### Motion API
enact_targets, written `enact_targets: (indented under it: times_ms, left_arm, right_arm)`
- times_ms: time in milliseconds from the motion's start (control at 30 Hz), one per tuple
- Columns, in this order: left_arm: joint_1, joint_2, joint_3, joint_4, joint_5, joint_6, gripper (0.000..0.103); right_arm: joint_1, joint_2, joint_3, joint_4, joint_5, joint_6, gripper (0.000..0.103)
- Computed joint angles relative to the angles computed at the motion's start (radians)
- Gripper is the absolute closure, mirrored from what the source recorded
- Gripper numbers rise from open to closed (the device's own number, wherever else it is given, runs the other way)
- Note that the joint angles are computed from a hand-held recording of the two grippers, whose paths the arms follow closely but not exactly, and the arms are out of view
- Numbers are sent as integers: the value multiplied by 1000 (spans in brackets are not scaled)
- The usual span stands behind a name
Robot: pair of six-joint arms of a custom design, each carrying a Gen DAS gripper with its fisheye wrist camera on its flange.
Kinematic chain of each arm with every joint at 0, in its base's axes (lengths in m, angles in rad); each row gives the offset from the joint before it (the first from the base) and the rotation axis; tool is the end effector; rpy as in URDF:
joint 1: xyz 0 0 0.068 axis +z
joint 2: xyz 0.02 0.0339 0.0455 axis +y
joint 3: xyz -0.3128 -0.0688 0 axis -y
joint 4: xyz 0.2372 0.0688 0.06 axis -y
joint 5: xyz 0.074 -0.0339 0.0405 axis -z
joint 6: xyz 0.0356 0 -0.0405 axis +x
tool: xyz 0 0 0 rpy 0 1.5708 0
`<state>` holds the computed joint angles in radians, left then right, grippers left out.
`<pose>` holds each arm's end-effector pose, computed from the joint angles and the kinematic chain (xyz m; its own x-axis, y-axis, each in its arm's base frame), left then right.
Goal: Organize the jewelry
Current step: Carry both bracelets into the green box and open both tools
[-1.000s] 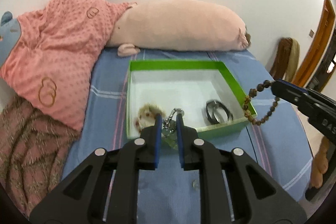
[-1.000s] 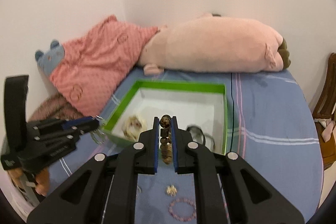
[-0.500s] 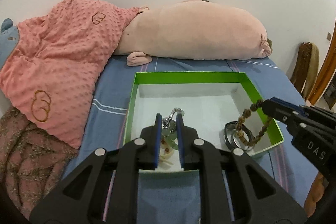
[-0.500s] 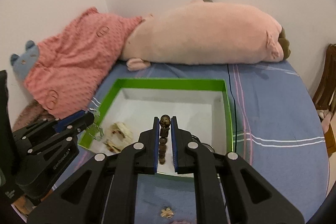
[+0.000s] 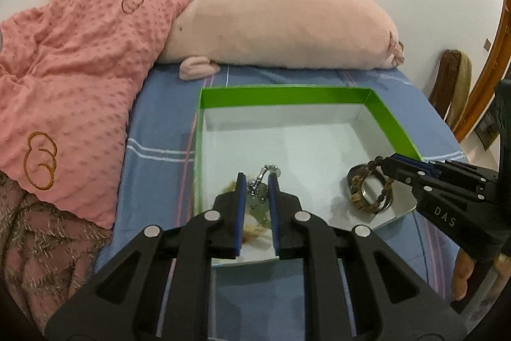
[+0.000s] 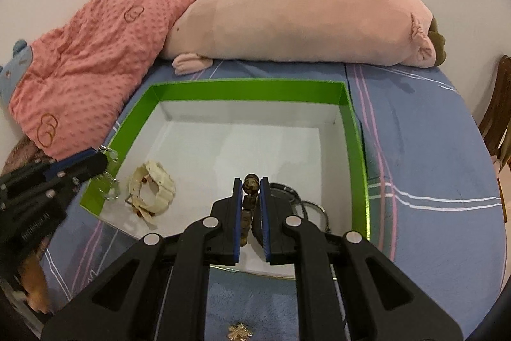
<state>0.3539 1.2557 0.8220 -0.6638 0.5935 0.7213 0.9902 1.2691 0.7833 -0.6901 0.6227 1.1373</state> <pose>0.2045 0.0543 0.2735 -0.6588 0.3402 -0.6710 0.5152 0.8540 -0.0728 0.1295 0.1595 0.2595 -0.7174 0.2504 -0.6501 0.2259 0.9664 0.1230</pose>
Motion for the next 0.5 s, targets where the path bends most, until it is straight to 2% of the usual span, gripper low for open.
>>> enact_targets:
  times_ms: [233, 267, 400, 500]
  left_arm:
    - [-3, 90, 17, 7, -30, 22, 89]
    - [-9, 90, 10, 17, -36, 19, 89]
    - [-17, 90, 6, 22, -49, 20, 87]
    - [17, 47, 26, -23, -15, 36, 87]
  right_arm:
    - [-19, 44, -13, 41, -41, -22, 91]
    - [-21, 43, -15, 41, -44, -19, 88]
    - [-16, 26, -15, 30, -36, 3, 66]
    - [18, -4, 15, -19, -7, 27, 65]
